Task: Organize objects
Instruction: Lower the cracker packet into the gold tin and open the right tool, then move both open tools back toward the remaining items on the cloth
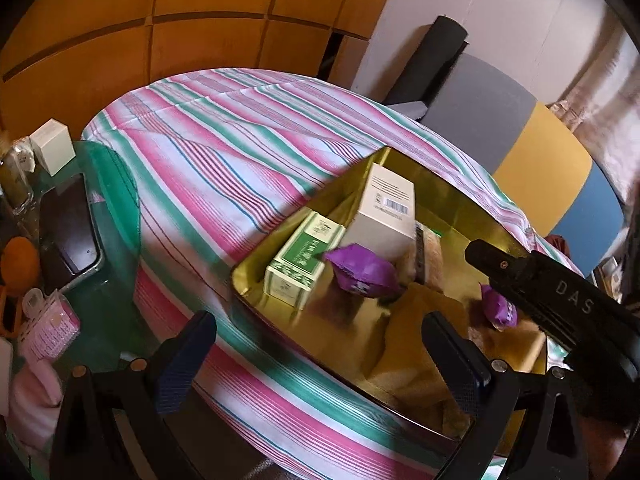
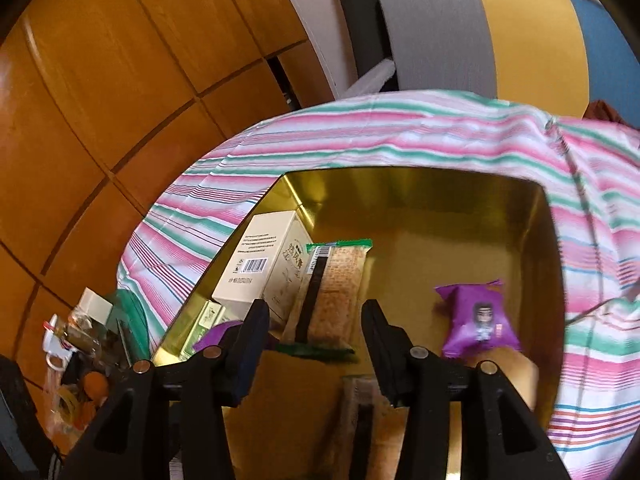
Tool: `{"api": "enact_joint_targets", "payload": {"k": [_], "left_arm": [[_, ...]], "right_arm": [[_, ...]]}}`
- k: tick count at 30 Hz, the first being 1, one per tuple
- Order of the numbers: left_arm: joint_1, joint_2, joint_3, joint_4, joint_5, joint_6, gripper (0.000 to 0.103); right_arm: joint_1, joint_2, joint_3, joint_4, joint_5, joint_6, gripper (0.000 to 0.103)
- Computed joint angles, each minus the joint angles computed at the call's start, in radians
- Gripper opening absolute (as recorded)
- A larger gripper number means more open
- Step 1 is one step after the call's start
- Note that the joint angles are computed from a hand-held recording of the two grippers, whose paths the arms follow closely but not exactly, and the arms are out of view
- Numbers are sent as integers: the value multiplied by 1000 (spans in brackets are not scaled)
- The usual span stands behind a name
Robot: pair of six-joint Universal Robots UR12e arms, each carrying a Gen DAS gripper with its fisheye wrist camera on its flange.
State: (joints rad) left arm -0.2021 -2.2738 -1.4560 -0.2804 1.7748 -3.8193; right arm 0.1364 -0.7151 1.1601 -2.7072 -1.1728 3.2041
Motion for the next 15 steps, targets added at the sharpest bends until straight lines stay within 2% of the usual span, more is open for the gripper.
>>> {"api": "enact_joint_targets", "payload": {"k": [8, 15], "left_arm": [[-9, -5, 6, 5, -23, 29, 103], [-22, -8, 7, 30, -45, 85, 103]], "right_arm": [[-6, -53, 93, -116, -65, -49, 48], [-28, -88, 156, -189, -84, -31, 48]]}}
